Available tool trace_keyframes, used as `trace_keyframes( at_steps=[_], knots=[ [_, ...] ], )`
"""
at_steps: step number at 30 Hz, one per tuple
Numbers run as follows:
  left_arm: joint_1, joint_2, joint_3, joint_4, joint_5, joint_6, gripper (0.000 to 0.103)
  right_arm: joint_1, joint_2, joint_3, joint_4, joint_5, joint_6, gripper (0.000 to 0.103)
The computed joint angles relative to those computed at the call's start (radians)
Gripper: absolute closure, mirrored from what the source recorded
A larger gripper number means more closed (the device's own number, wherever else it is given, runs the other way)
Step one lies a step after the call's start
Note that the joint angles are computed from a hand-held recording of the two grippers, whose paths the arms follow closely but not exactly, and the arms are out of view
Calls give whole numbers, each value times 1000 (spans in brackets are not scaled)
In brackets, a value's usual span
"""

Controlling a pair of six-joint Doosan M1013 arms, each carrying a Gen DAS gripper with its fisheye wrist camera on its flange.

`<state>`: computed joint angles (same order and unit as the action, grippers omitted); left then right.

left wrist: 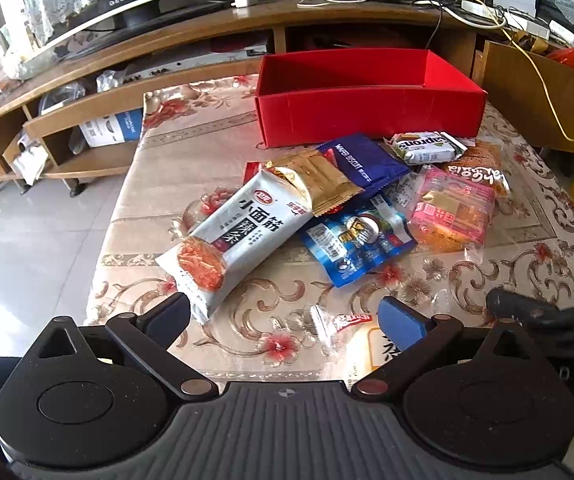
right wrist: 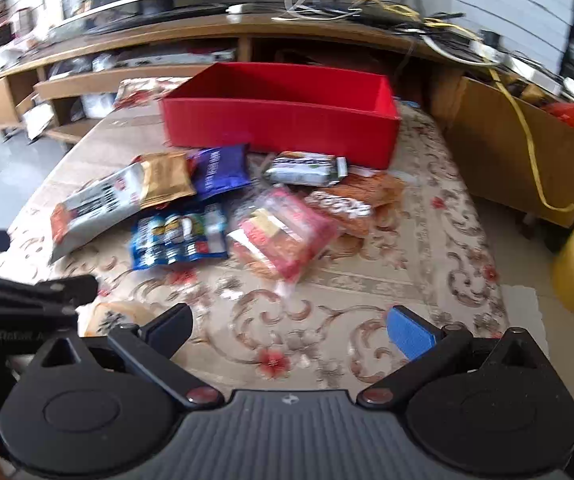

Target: Organize snacks

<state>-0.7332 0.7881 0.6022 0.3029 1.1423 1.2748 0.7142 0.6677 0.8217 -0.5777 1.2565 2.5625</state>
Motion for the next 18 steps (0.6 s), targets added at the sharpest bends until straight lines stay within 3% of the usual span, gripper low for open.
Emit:
trace_keyframes(
  at_steps=[6, 10, 15, 18],
  knots=[
    [20, -3, -3, -27, -5, -28, 1, -4, -7, 9, 58, -58, -123, 0],
    [34, -2, -6, -47, 4, -49, 1, -11, -5, -1, 160, -111, -317, 0],
    [50, -2, -6, -67, 7, -83, 0, -22, 41, -84, 268, -74, -437, 0],
    [61, -2, -7, -82, 2, -99, 0, -27, 58, -106, 309, -96, -482, 0]
  ],
)
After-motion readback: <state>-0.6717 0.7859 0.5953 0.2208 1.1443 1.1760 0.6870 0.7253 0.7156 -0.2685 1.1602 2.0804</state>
